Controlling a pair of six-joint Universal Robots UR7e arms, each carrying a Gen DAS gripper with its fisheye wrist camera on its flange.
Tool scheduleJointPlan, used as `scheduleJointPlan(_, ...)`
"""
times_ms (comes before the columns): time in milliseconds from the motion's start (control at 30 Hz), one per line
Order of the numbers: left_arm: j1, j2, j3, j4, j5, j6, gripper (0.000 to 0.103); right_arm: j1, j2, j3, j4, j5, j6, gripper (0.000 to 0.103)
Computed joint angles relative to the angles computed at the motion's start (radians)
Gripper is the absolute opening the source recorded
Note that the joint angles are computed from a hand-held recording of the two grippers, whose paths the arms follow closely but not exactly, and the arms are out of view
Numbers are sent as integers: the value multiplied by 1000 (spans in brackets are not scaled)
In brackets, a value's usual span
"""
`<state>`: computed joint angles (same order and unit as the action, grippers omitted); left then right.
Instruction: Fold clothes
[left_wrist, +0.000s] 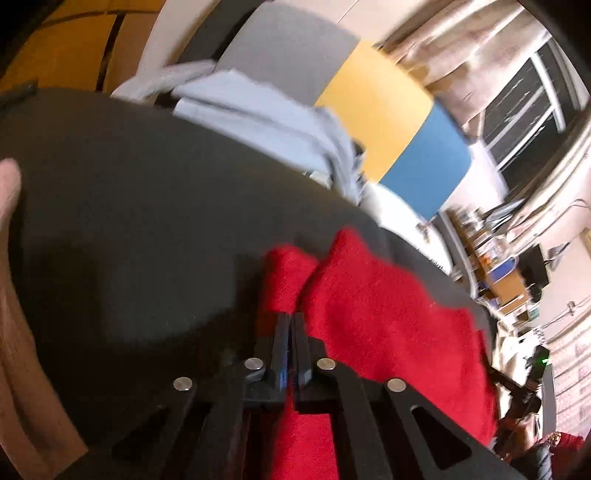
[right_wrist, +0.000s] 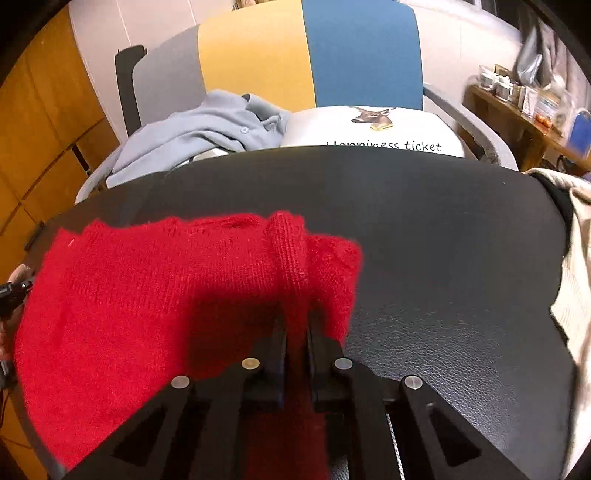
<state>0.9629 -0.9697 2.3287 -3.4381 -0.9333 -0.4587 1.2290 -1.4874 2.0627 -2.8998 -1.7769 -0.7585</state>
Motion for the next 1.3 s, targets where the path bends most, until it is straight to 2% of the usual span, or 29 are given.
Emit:
scheduleJointPlan(33, -4, -2, -18, 23, 5, 19, 22, -1, -3, 1, 5, 14, 3, 16)
scheduleJointPlan(100, -2, -2, -66, 101, -7, 71, 25, 0, -2, 5, 4, 24, -1, 25)
scheduleJointPlan(200, 13, 2, -136, 253, -34, 132, 27, 1, -2, 14, 5, 34, -5, 36)
scheduleJointPlan(267, 23, 3, -158, 312, -44, 138, 27, -4, -4, 24, -4, 46, -7, 39)
scheduleJointPlan(333, 28, 7, -175, 354, -53, 134, 19, -4, 3, 23, -11, 51, -3, 41)
scheduleJointPlan(367, 26, 3, -167, 340, -66, 131, 0, -4, 6, 23, -15, 53, -2, 41)
scheduleJointPlan(467, 2, -26, -109, 259, -97, 123, 0, -4, 7, 36, -45, 53, -19, 41)
scheduleJointPlan(567, -26, -58, -39, 184, -48, 40, 0, -9, 12, 61, -105, 60, -42, 42)
scheduleJointPlan(633, -11, -80, -9, 176, -28, -18, 0, -14, 16, 68, -126, 70, -40, 42)
scheduleJointPlan(700, 21, -92, 10, 137, -78, -34, 0, -19, 19, 68, -125, 82, -32, 44)
scheduleJointPlan(733, 35, -98, 11, 127, -116, -23, 4, -23, 17, 67, -120, 91, -27, 45)
scheduleJointPlan(767, 43, -103, 3, 145, -144, -7, 15, -28, 16, 67, -116, 100, -23, 45)
scheduleJointPlan(867, 44, -101, -23, 187, -185, 59, 22, -37, 13, 73, -121, 118, -18, 46)
scheduleJointPlan(1000, 33, -72, -81, 308, -160, 126, 25, -38, 15, 82, -140, 120, -22, 46)
scheduleJointPlan(1133, 40, -48, -128, 384, -123, 132, 25, -46, 13, 85, -137, 136, -19, 47)
scheduleJointPlan(1233, 46, -70, -121, 386, -135, 97, 25, -52, 11, 86, -131, 150, -20, 49)
scheduleJointPlan(1300, 42, -80, -112, 388, -133, 111, 27, -56, 9, 87, -125, 159, -21, 51)
